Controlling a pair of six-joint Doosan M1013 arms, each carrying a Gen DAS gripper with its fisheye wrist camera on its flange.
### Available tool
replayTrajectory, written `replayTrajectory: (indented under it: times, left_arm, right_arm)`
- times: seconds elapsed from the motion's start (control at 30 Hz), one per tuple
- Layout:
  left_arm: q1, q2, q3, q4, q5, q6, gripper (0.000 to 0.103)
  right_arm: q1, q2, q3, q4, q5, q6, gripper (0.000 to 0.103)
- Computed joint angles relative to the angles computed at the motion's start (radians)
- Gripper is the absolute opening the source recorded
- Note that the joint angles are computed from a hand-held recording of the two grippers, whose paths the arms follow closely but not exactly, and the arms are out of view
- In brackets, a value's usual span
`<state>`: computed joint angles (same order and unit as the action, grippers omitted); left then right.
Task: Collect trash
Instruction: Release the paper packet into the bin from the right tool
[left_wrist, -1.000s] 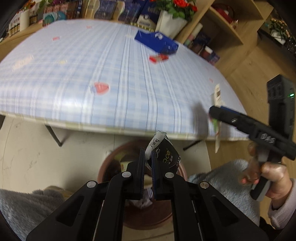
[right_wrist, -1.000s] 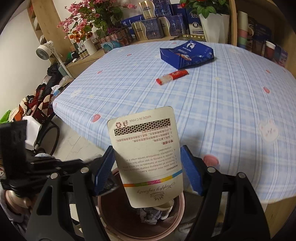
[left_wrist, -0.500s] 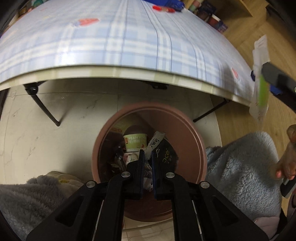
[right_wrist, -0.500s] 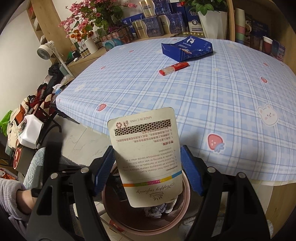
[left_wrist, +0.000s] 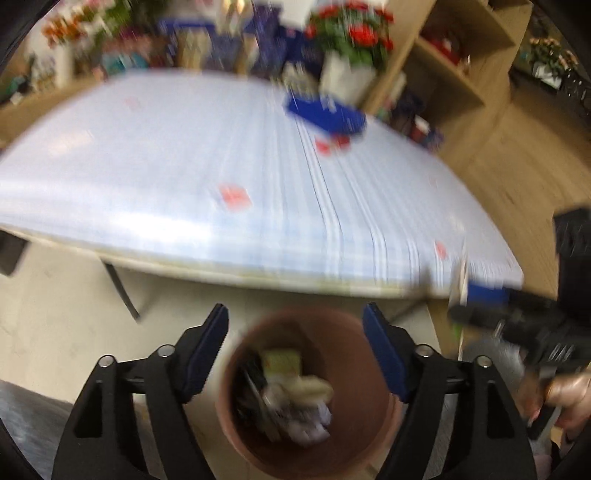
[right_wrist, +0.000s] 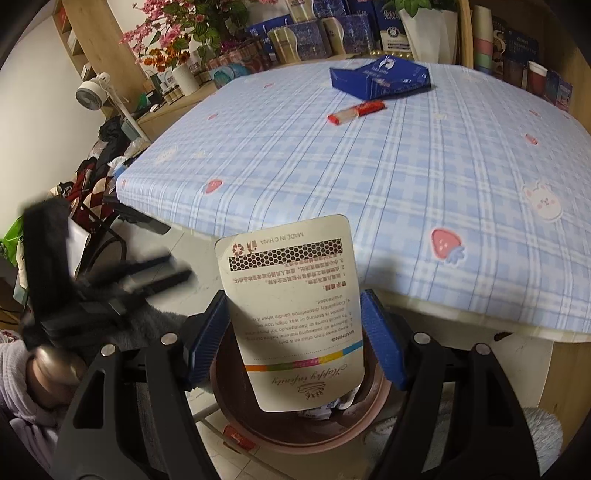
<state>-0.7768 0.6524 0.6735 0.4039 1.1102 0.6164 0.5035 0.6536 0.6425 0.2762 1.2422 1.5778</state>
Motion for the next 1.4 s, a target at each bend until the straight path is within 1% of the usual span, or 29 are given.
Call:
replayTrajectory:
  times: [0.03,0.17,0.3,0.37,0.43,0.63,0.7,0.83,0.9,0.93,0.97,1.07,1.17,1.3,1.4]
  left_arm:
    - [-0.006,-0.011,0.011,0.059,-0.005,-0.031,0.08]
    - [-0.024,-0.043,0.047,0.242,-0.004,-0.135,0.087]
    - [-0.036,-0.063,0.071,0.343,-0.002,-0.18,0.091]
    - [-0.042,-0.066,0.077,0.379,-0.002,-0.189,0.093]
    - [-0.046,-0.069,0.081,0.396,0.008,-0.191,0.094]
    - [-0.044,-0.069,0.087,0.396,0.024,-0.191,0.096]
    - [-0.042,-0.07,0.09,0.395,0.033,-0.194,0.096]
    - [-0.034,-0.079,0.111,0.375,0.027,-0.232,0.097]
    - [-0.031,-0.081,0.116,0.369,0.029,-0.243,0.097]
    - [-0.029,-0.082,0.119,0.367,0.029,-0.249,0.097]
    - [-0.028,-0.081,0.118,0.366,0.03,-0.252,0.097]
    - [-0.028,-0.08,0.118,0.372,0.031,-0.257,0.097]
    - [-0.03,-0.079,0.12,0.382,0.024,-0.251,0.097]
    - [-0.031,-0.076,0.116,0.383,0.021,-0.239,0.097]
    - [-0.031,-0.074,0.115,0.381,0.019,-0.235,0.097]
  right_arm:
    - [0.003,0.0,0.005,-0.001,0.006,-0.002,0.072]
    - [0.012,0.006,0.01,0.003,0.034,-0.012,0.072]
    - [0.023,0.02,0.004,0.007,0.066,-0.009,0.072]
    - [0.032,0.035,-0.01,0.001,0.094,-0.013,0.072]
    - [0.039,0.044,-0.018,-0.006,0.115,-0.02,0.072]
    - [0.056,0.116,-0.104,-0.022,0.226,-0.018,0.072]
    - [0.06,0.135,-0.128,-0.023,0.249,-0.007,0.072]
    - [0.066,0.162,-0.161,-0.02,0.291,-0.004,0.074]
    - [0.068,0.168,-0.168,-0.013,0.301,-0.005,0.083]
    - [0.068,0.163,-0.158,-0.011,0.291,-0.009,0.091]
    - [0.069,0.158,-0.149,-0.014,0.279,-0.012,0.094]
    - [0.069,0.156,-0.151,-0.014,0.265,-0.012,0.096]
    - [0.068,0.136,-0.129,-0.023,0.23,-0.013,0.097]
    - [0.059,0.077,-0.047,-0.03,0.102,-0.021,0.097]
    - [0.048,0.035,0.011,0.004,-0.004,-0.006,0.097]
